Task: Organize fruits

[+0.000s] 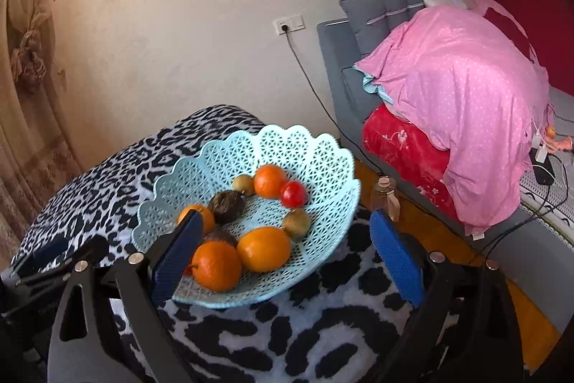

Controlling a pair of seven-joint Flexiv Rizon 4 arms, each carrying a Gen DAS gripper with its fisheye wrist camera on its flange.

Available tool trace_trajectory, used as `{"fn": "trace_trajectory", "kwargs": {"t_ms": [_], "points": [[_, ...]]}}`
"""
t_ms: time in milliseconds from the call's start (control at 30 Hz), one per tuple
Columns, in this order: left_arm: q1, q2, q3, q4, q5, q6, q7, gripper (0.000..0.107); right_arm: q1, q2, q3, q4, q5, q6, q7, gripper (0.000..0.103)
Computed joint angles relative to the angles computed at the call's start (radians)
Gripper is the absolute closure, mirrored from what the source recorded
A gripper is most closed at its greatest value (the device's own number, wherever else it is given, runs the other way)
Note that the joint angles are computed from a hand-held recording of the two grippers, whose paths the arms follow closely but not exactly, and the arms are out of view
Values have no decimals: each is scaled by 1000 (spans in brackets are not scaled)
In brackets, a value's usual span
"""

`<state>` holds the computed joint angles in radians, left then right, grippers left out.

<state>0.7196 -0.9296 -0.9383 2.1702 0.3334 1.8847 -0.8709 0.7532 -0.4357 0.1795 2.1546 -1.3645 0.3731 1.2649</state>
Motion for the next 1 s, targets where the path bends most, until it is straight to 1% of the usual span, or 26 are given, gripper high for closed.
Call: {"fn": "trace_trajectory", "kwargs": {"t_ms": [133,300,400,700,1000], "points": [[-9,12,13,1,2,12,-3,9,-1,-5,-1,-7,-9,16,-19,6],[-45,43,62,0,8,48,-26,9,-1,-11,-3,-19,-29,38,-47,6],[-51,50,75,-3,21,59,-42,9,0,-15,-7,-28,-36,48,-71,5],[-58,63,98,-9,56,74,-77,9,20,-32,-14,-64,-29,32,-168,5],[-75,74,130,-8,103,127,-102,9,24,-34,-17,-68,-22,35,-180,5]]}}
